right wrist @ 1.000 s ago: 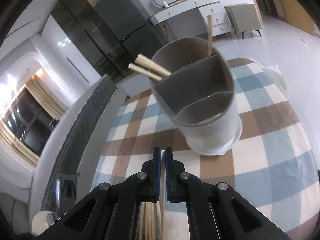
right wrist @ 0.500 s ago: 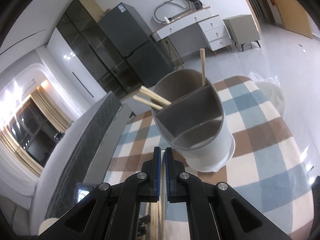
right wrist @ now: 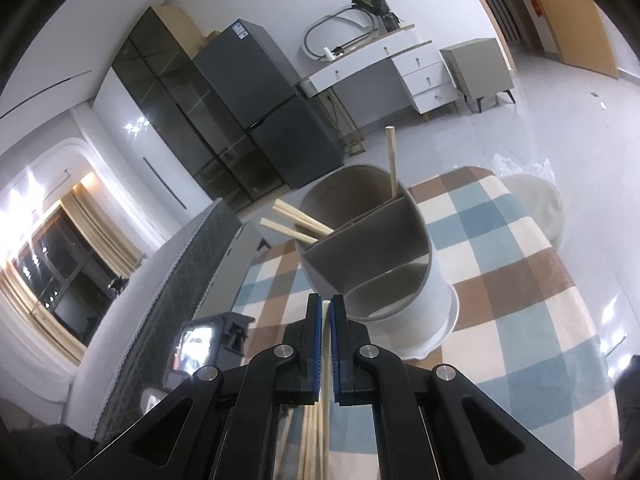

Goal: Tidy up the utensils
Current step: 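Lift the chopsticks with both tools and raise them above the holder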

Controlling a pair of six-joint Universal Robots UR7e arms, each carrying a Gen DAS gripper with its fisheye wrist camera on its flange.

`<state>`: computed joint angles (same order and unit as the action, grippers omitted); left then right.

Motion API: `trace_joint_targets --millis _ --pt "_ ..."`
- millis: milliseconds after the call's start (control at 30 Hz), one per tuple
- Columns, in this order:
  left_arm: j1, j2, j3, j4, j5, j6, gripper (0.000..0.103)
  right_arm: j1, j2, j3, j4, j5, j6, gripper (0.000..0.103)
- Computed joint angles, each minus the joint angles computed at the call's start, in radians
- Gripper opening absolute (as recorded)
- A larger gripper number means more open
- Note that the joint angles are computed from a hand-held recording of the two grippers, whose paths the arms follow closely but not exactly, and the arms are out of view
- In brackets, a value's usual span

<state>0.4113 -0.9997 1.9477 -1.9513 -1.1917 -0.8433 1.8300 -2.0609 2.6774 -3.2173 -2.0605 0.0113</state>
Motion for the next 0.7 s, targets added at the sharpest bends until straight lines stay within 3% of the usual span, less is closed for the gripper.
trace_joint_targets --millis 300,467,700 --pt "-0.153 -0.263 0.190 -0.232 0.111 -0.027 0.002 0.131 0.071 0.004 -0.074 -0.132 -0.048 0.003" --pt "-0.186 -0.290 0.230 -0.354 0.131 -0.005 0.002 0.231 0.103 0.009 -0.089 -0.222 -0.025 0.003" --pt "-0.191 -0.297 0.235 -0.377 0.120 0.031 0.001 0.337 0.116 0.005 -0.058 -0.337 0.039 0.003"
